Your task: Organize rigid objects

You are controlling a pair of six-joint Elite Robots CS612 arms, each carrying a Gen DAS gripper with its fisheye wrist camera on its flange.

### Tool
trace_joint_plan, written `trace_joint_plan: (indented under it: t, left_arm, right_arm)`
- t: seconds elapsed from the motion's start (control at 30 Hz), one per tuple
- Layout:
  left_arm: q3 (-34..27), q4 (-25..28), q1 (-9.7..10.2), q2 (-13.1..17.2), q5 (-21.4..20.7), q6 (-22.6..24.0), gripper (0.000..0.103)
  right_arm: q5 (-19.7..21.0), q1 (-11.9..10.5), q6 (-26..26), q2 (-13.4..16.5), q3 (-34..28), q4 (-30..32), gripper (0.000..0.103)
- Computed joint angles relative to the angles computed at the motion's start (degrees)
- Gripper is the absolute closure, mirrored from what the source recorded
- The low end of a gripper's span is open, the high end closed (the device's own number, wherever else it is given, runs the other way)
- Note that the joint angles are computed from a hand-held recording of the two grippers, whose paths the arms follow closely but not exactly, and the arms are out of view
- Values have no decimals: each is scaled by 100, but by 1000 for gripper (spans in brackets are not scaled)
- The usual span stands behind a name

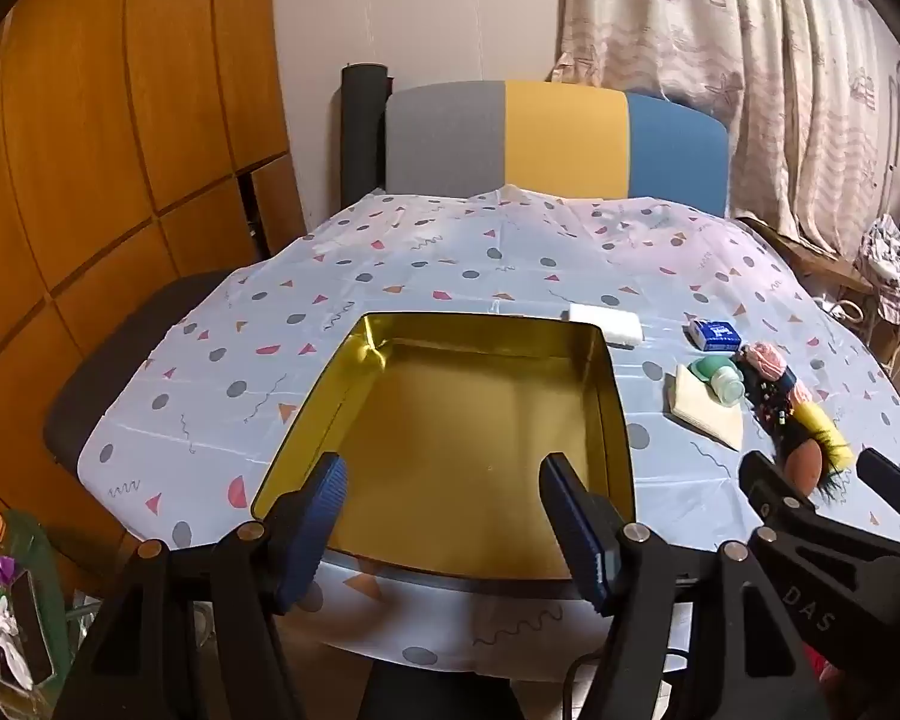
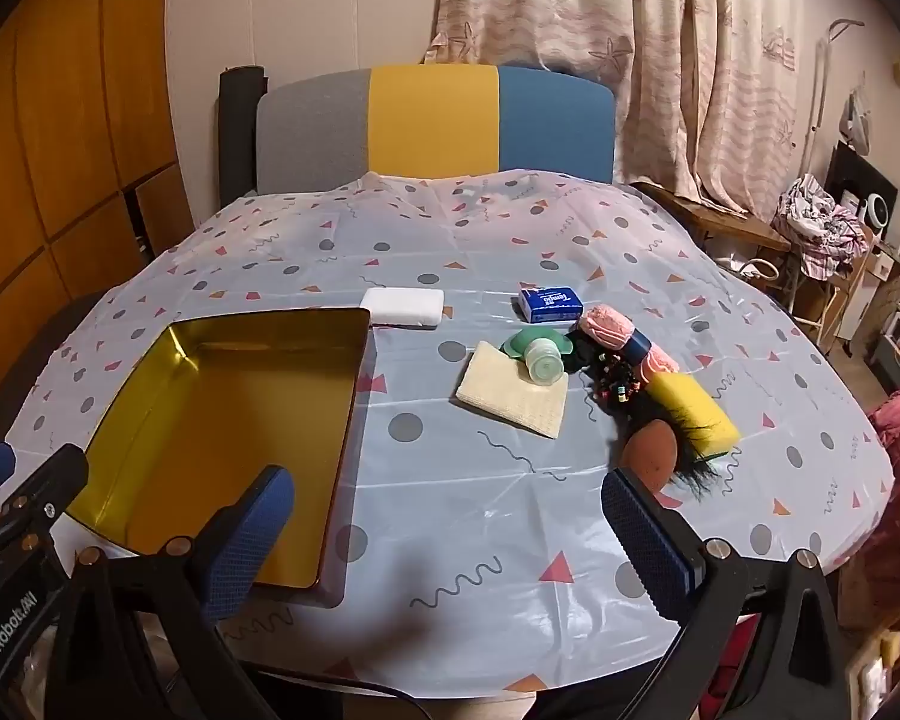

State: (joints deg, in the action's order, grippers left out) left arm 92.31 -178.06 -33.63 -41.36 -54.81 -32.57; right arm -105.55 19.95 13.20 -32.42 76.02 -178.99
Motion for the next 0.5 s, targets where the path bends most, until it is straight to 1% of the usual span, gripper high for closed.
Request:
trace_joint_plan:
  t: [0.13, 0.17, 0.2, 0.23, 0.3, 0.5]
  left_arm:
    - [-24, 111, -19, -5, -24, -87, 35]
    - [8, -10, 36, -17, -167, -237, 35]
    - [57, -132, 38, -15, -163, -230, 35]
    - [74, -112, 35, -25, -140, -217, 35]
    - [-16, 122, 36, -7, -104, -216, 35]
    - [-18, 117, 30, 15, -103, -171, 35]
  right_arm:
    - [-32, 2, -18, 13, -21, 58, 0]
    - [-31, 1, -12, 18, -29, 73, 0]
    - [-31, 0, -7, 26, -39, 85, 0]
    - [-10, -6, -24, 19, 8, -35, 0]
    - [-9, 2, -14, 6, -14, 26, 0]
    - [-3, 4, -10, 9, -24, 48, 0]
